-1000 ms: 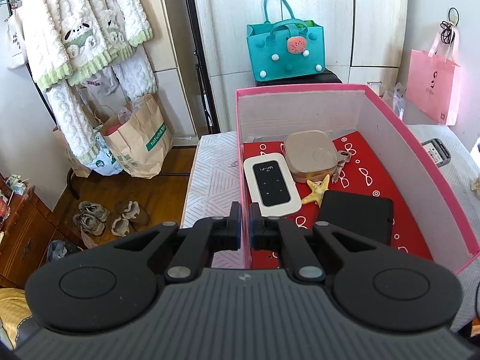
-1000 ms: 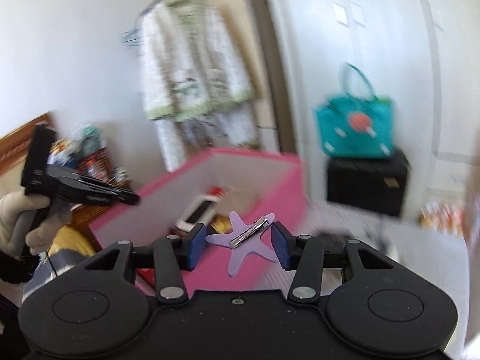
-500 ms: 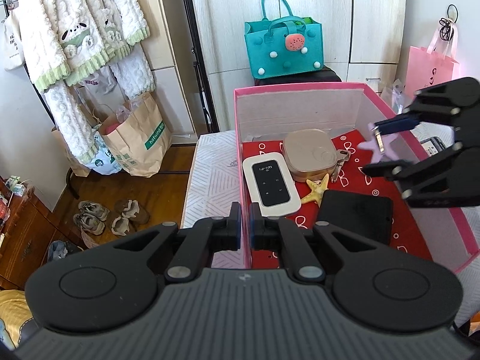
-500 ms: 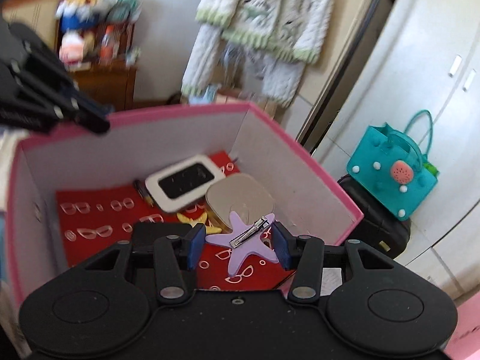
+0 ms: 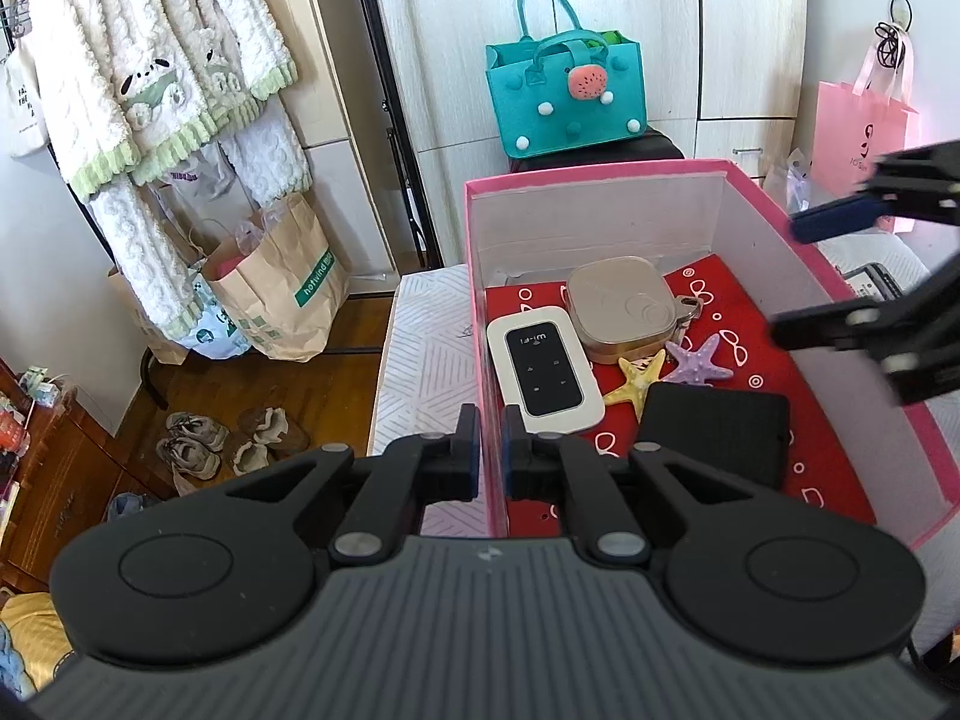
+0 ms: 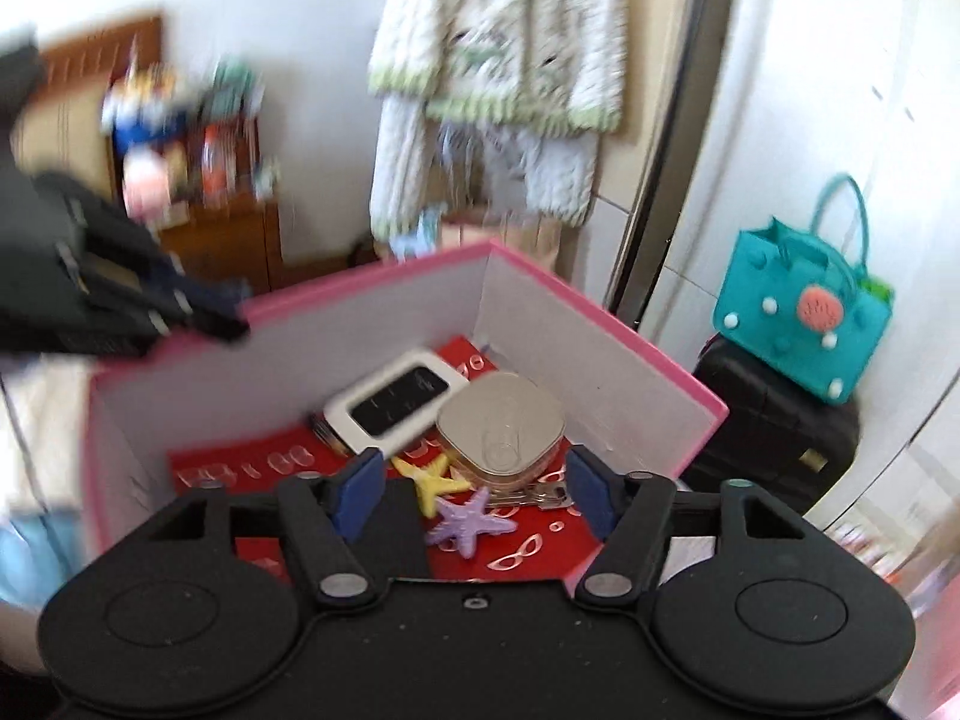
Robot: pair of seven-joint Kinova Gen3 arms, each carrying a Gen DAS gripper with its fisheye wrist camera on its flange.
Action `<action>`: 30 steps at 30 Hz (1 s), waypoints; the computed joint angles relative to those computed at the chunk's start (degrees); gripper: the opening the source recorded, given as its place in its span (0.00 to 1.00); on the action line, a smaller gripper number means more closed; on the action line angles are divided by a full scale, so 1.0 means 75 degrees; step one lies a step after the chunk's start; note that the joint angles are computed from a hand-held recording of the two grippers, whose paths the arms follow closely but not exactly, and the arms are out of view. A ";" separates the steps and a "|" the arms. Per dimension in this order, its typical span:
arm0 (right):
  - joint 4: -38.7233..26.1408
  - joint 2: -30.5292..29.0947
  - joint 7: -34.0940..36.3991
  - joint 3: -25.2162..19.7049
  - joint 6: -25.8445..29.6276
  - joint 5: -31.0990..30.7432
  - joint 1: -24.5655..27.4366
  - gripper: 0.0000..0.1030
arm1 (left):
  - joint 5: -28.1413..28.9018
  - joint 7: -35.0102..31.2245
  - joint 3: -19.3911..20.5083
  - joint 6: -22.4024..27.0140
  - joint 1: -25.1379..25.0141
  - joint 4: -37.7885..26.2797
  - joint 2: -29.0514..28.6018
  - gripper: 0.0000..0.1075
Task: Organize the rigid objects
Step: 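Carry the purple starfish into the box and release beside the yellow starfish, then move the right gripper back to the cream claw clip on the table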
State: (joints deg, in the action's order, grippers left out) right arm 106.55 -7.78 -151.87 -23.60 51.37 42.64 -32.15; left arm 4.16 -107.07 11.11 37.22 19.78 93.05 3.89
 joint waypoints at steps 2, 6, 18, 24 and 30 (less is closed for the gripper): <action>0.0318 -0.0500 -0.0052 0.0178 -0.0382 -0.0472 0.0011 0.73 | -0.0090 0.0042 0.0003 0.0005 0.0029 -0.0006 -0.0004 0.06; 0.0957 -0.1491 -0.0771 -0.0284 -0.0566 -0.0830 0.0502 0.73 | -0.0067 0.0090 0.0005 0.0025 0.0035 -0.0018 -0.0006 0.06; 0.2032 -0.3866 -0.2487 -0.2144 0.1272 -0.2682 0.2580 0.74 | -0.0113 0.0536 -0.0005 -0.0223 0.0054 0.0170 -0.0087 0.06; 0.2603 -0.4506 -0.2747 -0.2744 0.1573 -0.3743 0.3462 0.74 | -0.0583 0.1067 0.0023 -0.0235 0.0198 0.0169 -0.0086 0.06; 0.3028 -0.4757 -0.2473 -0.3012 0.1381 -0.4264 0.4104 0.75 | -0.0962 0.1448 0.0048 -0.0167 0.0313 0.0119 -0.0063 0.07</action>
State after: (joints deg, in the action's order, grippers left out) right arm 129.26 -43.46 -170.42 -46.20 61.74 10.66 -1.37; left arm -3.05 -96.21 11.47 35.97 22.13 93.94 3.42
